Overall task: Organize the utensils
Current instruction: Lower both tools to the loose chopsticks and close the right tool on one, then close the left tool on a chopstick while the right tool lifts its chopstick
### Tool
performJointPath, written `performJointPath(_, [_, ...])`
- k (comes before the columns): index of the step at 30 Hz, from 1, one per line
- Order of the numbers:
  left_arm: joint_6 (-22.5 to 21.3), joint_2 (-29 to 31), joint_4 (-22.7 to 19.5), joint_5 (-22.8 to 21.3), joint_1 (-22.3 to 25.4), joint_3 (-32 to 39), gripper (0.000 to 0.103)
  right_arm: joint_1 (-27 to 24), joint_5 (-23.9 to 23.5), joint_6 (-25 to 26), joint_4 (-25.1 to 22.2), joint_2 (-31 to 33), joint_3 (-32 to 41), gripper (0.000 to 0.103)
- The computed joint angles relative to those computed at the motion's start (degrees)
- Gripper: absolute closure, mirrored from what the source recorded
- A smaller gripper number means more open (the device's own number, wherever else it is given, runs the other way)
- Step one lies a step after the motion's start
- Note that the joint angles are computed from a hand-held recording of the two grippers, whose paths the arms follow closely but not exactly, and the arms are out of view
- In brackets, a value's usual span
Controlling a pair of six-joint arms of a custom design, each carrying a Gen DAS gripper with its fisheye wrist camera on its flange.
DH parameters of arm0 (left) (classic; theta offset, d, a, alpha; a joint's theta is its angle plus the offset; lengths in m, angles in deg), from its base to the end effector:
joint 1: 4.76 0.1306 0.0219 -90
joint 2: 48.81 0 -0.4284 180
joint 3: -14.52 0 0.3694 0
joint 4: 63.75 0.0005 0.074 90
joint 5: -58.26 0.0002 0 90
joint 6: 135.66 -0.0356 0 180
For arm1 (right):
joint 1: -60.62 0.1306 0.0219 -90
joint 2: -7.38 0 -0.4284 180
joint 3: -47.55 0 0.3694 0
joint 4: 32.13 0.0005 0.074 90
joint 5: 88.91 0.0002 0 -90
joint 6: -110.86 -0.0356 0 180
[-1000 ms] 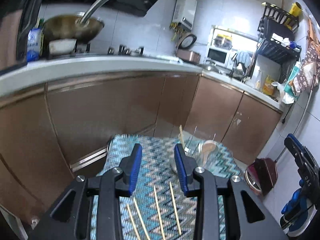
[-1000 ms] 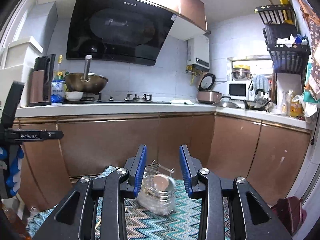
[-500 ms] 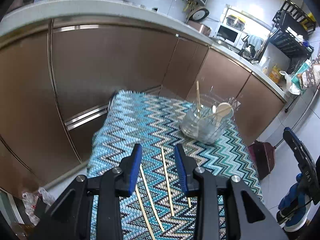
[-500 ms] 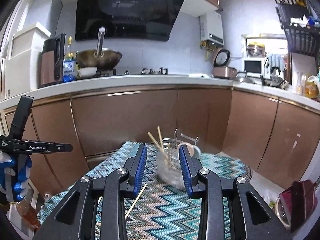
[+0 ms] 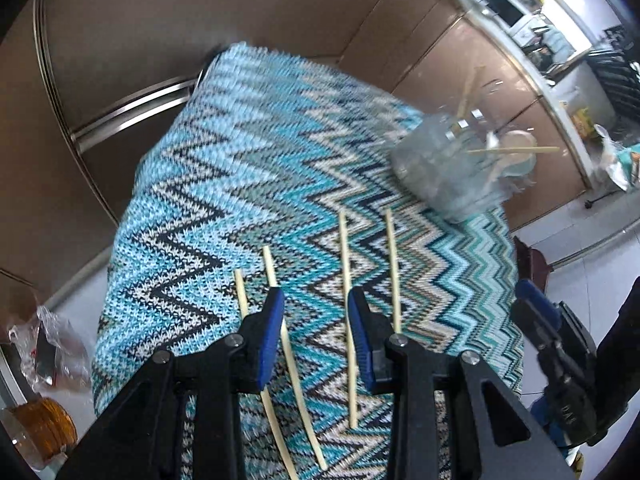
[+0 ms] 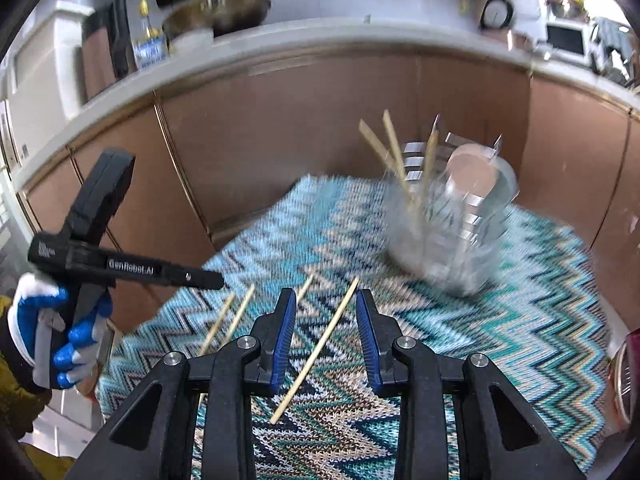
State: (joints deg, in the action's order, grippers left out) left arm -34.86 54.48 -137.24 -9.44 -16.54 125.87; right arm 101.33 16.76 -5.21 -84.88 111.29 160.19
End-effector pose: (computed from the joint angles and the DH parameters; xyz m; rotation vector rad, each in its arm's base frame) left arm 0.5164 -0.1220 0.5020 0.1404 2.7261 -0.6434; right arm 0.4369 0.3626 0.5271 -0.1609 2.3139 0.2746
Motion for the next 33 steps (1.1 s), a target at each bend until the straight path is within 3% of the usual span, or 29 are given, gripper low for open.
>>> performJointPath(10, [-0.9, 5.8, -3.9, -2.8, -0.3, 3.8, 0.075, -4.1, -8.7, 0.1, -9.3, 11.0, 9.8, 0.083])
performJointPath(16, [-1.3, 7.7, -5.4, -2.2, -0.2, 4.8, 0.08, -5.9, -12.0, -1.7, -14.0, 16.4, 15.8, 0.086])
performJointPath(27, [-0.8, 10.3, -7.7, -4.0, -1.1, 8.4, 0.089, -7.2, -11.7, -0.4, -24.7, 24.6, 29.2, 0.087])
performJointPath(33, [1.7, 10.7, -7.9, -3.9, -0.5, 8.8, 0.097, -7.0, -11.6, -1.1, -25.4, 25.5, 30.8, 0.093])
